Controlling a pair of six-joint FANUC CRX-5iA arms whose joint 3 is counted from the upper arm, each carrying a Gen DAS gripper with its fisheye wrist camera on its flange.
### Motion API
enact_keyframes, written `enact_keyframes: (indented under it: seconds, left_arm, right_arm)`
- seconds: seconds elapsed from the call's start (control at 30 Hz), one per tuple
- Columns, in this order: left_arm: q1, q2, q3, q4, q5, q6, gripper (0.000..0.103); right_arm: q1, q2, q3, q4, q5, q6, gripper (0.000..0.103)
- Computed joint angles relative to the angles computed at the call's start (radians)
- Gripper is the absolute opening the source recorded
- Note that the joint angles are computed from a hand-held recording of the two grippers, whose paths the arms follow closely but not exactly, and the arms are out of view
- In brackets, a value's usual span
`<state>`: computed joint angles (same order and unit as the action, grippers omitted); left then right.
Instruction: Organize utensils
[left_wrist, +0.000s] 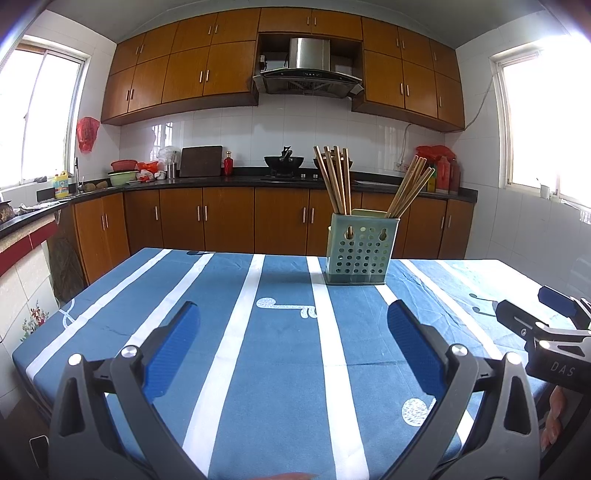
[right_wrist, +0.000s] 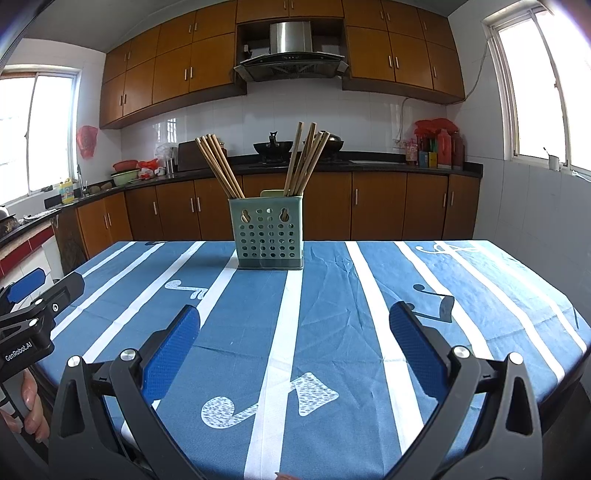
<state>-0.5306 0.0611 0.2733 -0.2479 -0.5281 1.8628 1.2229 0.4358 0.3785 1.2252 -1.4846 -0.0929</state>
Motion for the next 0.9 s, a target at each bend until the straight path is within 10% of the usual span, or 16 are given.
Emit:
enact_keyframes:
  seconds: [0.9]
  left_arm:
    - [0.001, -0.001, -0.002, 0.010, -0.001, -0.013, 0.099]
  right_arm:
    - [0.000, 0.005, 0.006, -0.008, 0.002, -0.004, 0.101]
